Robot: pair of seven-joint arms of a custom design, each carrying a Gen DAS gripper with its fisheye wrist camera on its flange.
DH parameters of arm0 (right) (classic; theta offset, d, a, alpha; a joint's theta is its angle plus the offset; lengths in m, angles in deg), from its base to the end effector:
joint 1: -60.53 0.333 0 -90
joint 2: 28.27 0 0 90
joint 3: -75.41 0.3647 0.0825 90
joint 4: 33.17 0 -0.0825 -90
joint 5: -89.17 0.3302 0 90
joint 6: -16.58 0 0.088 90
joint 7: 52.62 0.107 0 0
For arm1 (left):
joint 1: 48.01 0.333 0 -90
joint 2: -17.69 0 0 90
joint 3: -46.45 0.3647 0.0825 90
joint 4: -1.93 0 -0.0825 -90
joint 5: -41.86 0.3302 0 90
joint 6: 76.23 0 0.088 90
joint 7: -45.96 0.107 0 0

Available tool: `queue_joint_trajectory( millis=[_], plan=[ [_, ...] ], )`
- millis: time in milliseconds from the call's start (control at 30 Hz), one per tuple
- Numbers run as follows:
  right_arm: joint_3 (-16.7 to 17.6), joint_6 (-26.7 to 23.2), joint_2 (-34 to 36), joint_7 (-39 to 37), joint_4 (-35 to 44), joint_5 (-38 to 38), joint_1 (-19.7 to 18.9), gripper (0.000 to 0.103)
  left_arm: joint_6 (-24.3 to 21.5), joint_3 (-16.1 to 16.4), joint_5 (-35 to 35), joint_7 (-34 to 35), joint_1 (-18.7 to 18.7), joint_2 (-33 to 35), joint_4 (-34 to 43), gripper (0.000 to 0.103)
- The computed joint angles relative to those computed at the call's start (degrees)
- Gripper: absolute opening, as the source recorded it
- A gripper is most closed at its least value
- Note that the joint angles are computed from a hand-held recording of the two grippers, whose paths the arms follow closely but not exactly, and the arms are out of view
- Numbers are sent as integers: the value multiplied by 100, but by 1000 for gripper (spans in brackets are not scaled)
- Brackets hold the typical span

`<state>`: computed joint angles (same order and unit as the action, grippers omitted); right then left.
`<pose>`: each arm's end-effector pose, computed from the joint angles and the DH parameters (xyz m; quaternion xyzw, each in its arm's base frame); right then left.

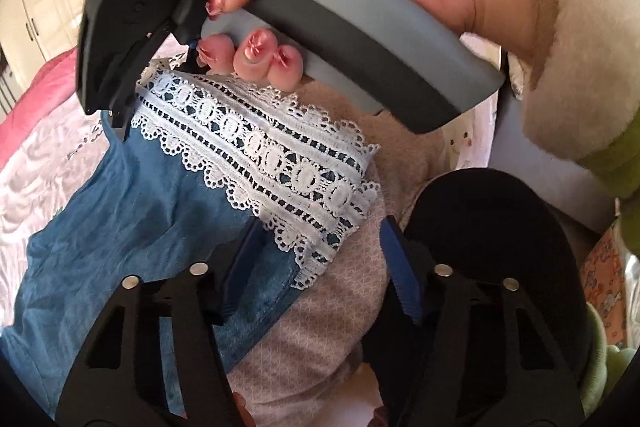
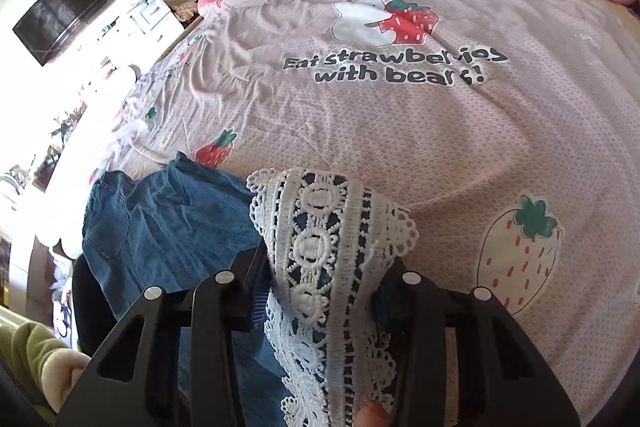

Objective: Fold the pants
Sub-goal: 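Grasp the white lace edge with the right gripper, then fold the lace edge over the denim with the right gripper toward the left gripper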

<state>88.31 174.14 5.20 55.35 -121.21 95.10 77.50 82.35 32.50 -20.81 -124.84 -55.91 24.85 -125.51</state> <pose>0.6527 0.3211 0.4616 -0.6845 0.6527 -0.0319 0.3233 0.5053 -0.1573 0.4337 -0.1988 0.9170 -0.3167 0.1387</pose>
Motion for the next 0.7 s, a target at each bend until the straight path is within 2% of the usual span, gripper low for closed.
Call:
queue_joint_trajectory(
  millis=[100, 233, 333, 367, 400, 433, 467, 500, 700],
  plan=[
    [-156, -33, -77, 186, -152, -59, 48, 42, 22, 15, 79, -107, 2, 95, 63, 40],
    [122, 149, -131, -17, -464, 205, -224, 51, 40, -42, 54, -98, 25, 161, 105, 33],
    [253, 217, -115, -127, -553, 360, -311, 53, -118, -15, 99, -224, 76, 184, 184, 23],
    [261, 216, -115, -143, -555, 379, -312, 52, -292, 34, 218, -381, 122, 204, 254, 20],
    [281, 208, -118, -160, -551, 411, -323, 43, -472, 67, 320, -532, 165, 216, 314, 17],
    [383, 209, -117, -216, -545, 524, -394, 29, -584, 83, 384, -617, 195, 212, 342, 15],
    [449, 229, -114, -281, -536, 597, -430, 22, -670, 93, 407, -652, 228, 215, 372, 13],
    [372, 257, -155, -252, -535, 544, -339, 18, -810, 107, 396, -685, 278, 210, 411, 12],
    [-44, 80, -273, 196, -372, 189, 59, 16, -1375, 206, 267, -697, 489, 170, 571, 9]
  ],
)
